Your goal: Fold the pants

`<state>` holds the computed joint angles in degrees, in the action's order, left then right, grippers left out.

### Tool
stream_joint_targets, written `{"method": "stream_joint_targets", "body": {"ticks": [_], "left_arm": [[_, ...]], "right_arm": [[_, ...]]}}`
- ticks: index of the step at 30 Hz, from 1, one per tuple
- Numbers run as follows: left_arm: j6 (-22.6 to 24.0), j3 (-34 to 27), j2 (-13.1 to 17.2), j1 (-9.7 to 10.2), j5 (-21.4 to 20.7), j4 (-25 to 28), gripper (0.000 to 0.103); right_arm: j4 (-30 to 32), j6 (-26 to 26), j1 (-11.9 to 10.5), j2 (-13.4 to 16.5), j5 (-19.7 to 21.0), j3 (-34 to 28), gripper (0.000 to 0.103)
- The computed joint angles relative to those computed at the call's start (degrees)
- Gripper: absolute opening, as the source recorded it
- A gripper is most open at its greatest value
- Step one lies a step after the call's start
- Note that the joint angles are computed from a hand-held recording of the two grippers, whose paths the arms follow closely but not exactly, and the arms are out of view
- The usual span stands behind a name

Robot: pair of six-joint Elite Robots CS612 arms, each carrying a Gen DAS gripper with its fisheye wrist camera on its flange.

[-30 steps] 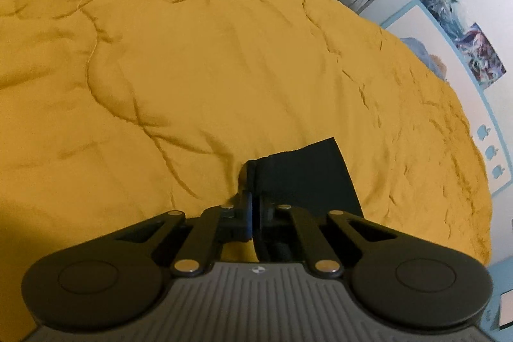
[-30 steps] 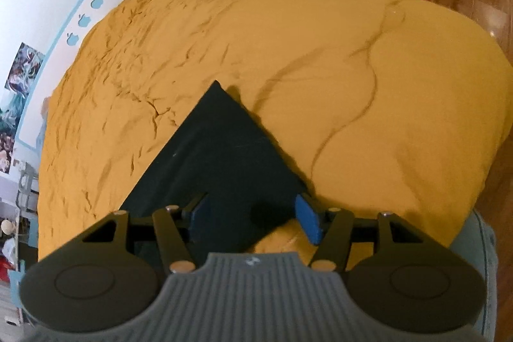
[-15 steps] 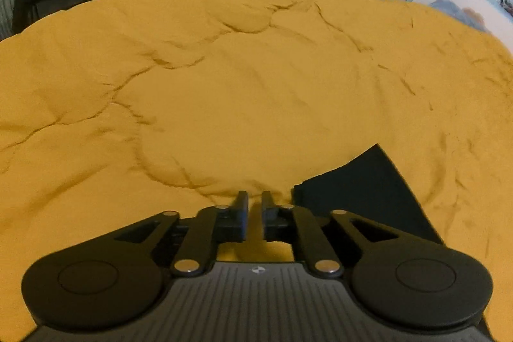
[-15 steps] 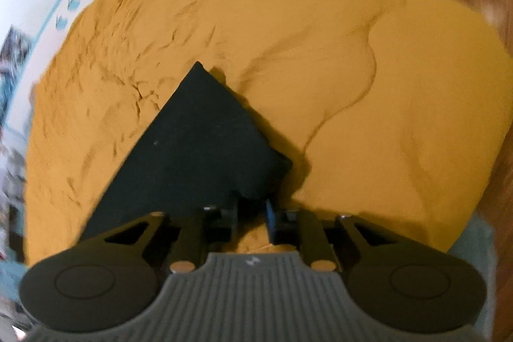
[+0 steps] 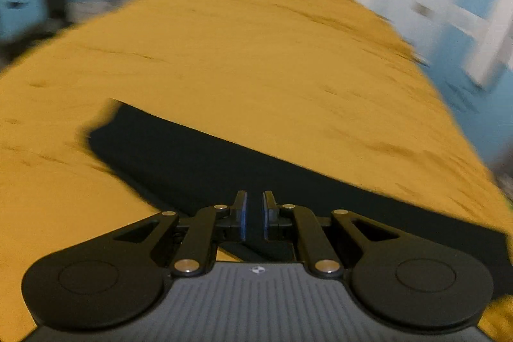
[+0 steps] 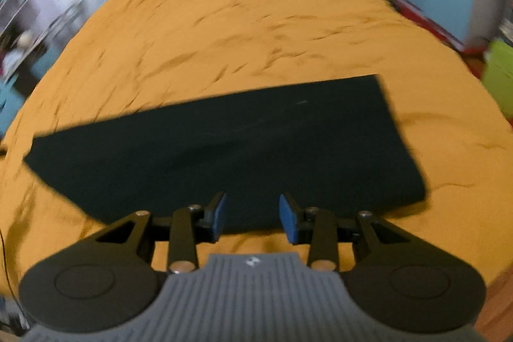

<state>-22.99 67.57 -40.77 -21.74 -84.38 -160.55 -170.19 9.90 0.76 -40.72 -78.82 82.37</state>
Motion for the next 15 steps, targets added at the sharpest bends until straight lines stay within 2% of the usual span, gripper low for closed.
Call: {"method": "stream_joint_targets", "body": {"ticks": [3, 7, 11, 12, 15], "left_arm": [[3.53, 2.03, -1.00, -2.10, -9.46, -0.88, 0.009], [5.73, 3.25, -0.99, -4.70, -16.34, -1.11, 0.009], [7.80, 3.29, -0.24, -6.84, -17.23, 0.02, 0.014], [7.84, 3.03, 0.10, -7.26, -17.45, 0.27, 0.018], [8.58, 0.94, 1.72, -8.56, -14.92, 0.98, 0.026]], "right_arm": [[-0.84, -1.85, 0.41, 0.42, 1.74, 0.06, 0.034], [-2.77, -3.65, 0.32, 0.33, 4.25, 1.49, 0.037], [-3.88, -6.57, 0.29, -0.05, 4.28, 2.98, 0.041], [-4.18, -7.16, 0.26, 0.09, 4.34, 3.00, 0.042], [-5.19, -8.27, 0.13, 0.47, 3.71, 3.03, 0.043]]}}
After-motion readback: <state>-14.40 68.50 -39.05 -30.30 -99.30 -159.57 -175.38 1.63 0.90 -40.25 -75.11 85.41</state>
